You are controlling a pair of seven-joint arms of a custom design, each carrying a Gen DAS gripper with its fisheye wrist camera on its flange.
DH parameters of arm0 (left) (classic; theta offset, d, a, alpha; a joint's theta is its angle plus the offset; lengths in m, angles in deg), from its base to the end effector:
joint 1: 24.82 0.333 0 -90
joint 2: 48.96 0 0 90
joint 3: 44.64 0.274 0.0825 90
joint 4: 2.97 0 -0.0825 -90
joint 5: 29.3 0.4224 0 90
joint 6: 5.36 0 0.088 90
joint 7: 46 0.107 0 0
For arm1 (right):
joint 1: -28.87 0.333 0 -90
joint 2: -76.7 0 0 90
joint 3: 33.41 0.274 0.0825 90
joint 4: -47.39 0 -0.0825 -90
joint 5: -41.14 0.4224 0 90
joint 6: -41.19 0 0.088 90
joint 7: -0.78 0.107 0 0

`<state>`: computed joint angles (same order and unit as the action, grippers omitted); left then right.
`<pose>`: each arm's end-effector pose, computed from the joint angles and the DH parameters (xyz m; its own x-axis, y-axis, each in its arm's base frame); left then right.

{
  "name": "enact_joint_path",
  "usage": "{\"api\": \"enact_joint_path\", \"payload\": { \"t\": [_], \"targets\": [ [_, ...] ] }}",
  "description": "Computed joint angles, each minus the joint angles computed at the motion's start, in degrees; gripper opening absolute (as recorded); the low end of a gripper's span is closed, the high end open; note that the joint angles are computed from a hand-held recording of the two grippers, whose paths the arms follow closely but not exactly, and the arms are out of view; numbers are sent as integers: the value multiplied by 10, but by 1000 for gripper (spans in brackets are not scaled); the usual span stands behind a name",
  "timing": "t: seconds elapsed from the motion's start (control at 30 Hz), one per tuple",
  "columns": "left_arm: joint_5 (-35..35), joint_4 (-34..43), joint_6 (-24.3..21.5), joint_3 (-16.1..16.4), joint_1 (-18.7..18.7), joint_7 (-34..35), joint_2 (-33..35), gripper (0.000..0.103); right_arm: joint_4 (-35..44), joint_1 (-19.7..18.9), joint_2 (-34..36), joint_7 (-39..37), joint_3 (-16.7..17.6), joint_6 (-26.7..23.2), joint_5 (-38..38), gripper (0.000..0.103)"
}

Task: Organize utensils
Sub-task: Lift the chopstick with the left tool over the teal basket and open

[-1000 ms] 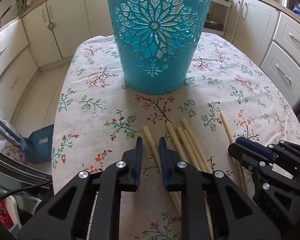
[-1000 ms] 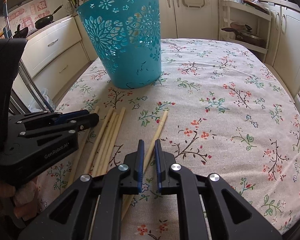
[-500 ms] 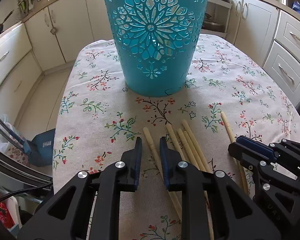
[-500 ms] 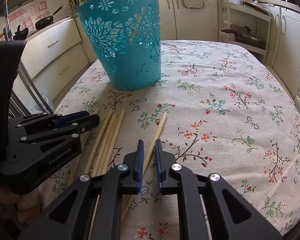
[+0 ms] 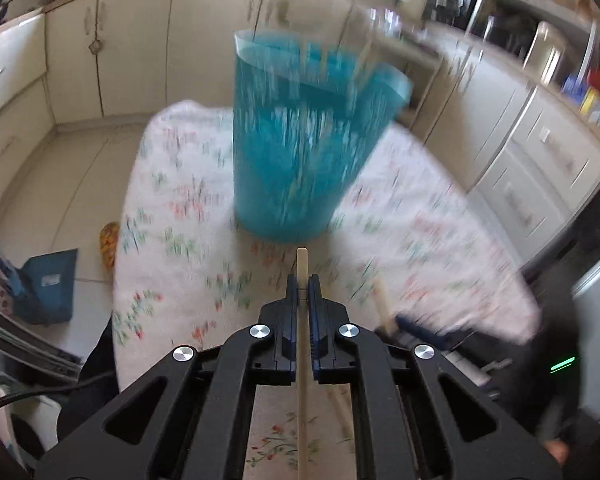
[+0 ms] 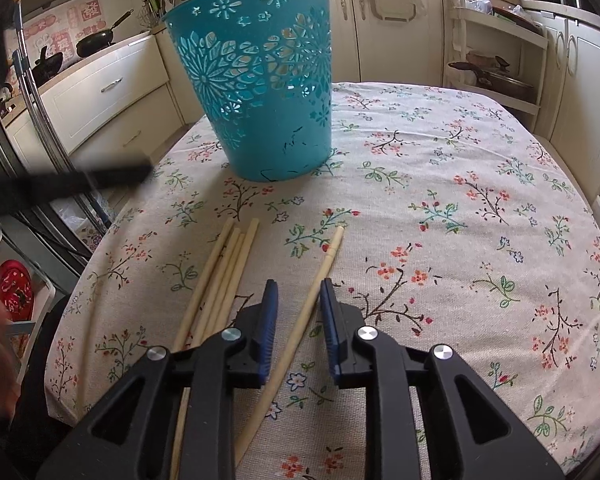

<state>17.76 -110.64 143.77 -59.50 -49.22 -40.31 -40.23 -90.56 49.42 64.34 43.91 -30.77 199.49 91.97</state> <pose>0.5103 -0.4291 0.4329 0.0989 -0.9607 0.2594 -0.7088 -0.2510 -0.6593 0.5058 0.1810 0.3847 0.5243 -0.8198 -0.2304 -0.7166 -0.2787 -0.6394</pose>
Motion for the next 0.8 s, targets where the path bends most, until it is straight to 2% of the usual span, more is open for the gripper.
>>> {"api": "enact_joint_path", "payload": {
  "t": [0.13, 0.27, 0.33, 0.43, 0.63, 0.7, 0.8],
  "targets": [
    [85, -2, 28, 10, 5, -75, -44, 5, 5, -1, 4, 0, -3, -8, 6, 22],
    [181, 61, 14, 10, 10, -128, -34, 5, 9, -1, 8, -4, -3, -9, 15, 23],
    [218, 102, -8, 11, 7, -137, -16, 5, 11, -2, 9, -5, -3, -9, 18, 23],
    [287, 203, -78, 24, -15, -144, 42, 5, 11, -2, 8, -8, -3, -13, 24, 24],
    [373, 353, -193, 81, -73, -179, 148, 5, 11, -2, 8, -24, -4, -15, 38, 25],
    [357, 402, -219, 97, -84, -157, 190, 5, 11, -2, 9, -27, -4, -14, 38, 26],
    [302, 455, -230, 109, -84, -112, 238, 5, 14, -3, 11, -32, -5, -20, 41, 27]
  ]
}}
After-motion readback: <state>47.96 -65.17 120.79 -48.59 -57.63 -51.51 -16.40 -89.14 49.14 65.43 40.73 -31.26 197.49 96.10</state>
